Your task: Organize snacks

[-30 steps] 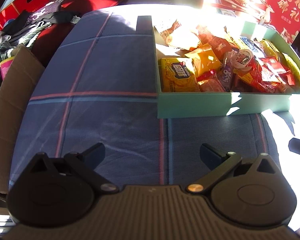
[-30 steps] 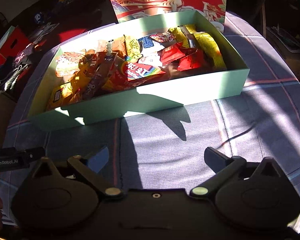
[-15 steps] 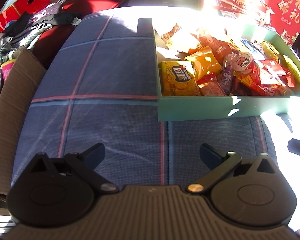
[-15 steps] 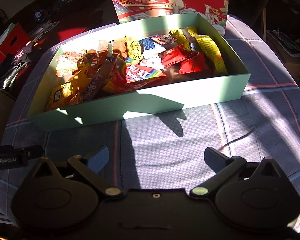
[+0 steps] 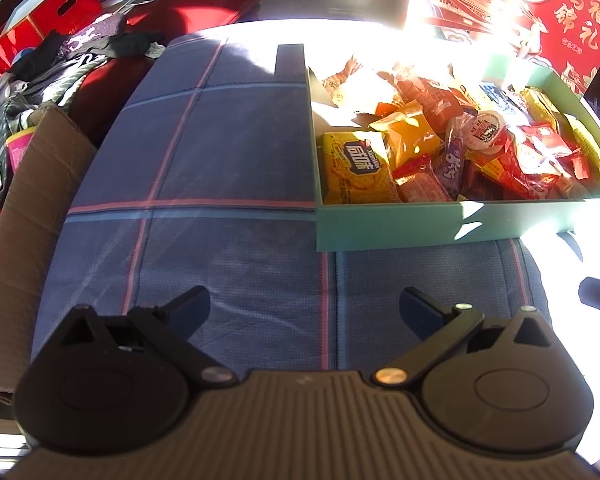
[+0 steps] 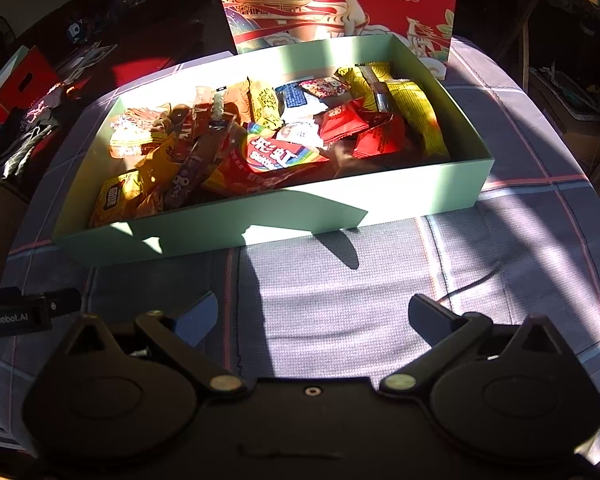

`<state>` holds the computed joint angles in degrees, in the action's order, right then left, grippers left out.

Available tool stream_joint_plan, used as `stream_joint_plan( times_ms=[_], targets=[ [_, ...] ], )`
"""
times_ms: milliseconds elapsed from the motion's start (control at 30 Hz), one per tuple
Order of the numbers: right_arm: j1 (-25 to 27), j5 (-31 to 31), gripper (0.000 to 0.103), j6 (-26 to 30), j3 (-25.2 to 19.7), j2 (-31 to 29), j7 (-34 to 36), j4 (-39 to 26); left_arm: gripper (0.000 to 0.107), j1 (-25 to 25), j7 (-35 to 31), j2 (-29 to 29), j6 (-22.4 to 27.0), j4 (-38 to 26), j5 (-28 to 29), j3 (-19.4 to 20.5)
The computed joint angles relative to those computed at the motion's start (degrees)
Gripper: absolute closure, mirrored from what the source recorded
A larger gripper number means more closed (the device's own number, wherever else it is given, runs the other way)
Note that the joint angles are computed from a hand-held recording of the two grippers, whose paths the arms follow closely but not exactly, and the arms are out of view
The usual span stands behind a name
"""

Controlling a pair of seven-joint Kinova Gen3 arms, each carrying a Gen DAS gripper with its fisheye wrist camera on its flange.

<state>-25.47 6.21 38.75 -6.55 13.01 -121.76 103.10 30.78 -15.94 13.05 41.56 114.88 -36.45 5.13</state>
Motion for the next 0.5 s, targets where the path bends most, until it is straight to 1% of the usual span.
stream_joint_plan(
  times_ms=[233,333,433,500],
  targets=[
    [-0.50,1.08,0.000,0.20,0.19,-0.31,-1.18,0.04,0.005,0.00,-0.19,0.07,0.28,-0.19,0.18,0.10],
    [-0.93,1.97,0.000,0.66,0.35,-0.30,-2.21,-0.17,0.005,1.05,1.71,0.44,1.66,-0.54,-1.23,-0.14],
    [-1.02,2.43,0.000,0.95,0.32,-0.26,-2.69,-0.26,0.005,0.68,1.29,0.22,1.33,-0.38,-1.26,0.03],
    [-1.06,2.64,0.000,0.99,0.28,-0.24,-2.89,-0.28,0.005,0.96,1.39,0.44,2.02,-0.64,-1.69,0.13]
  ],
)
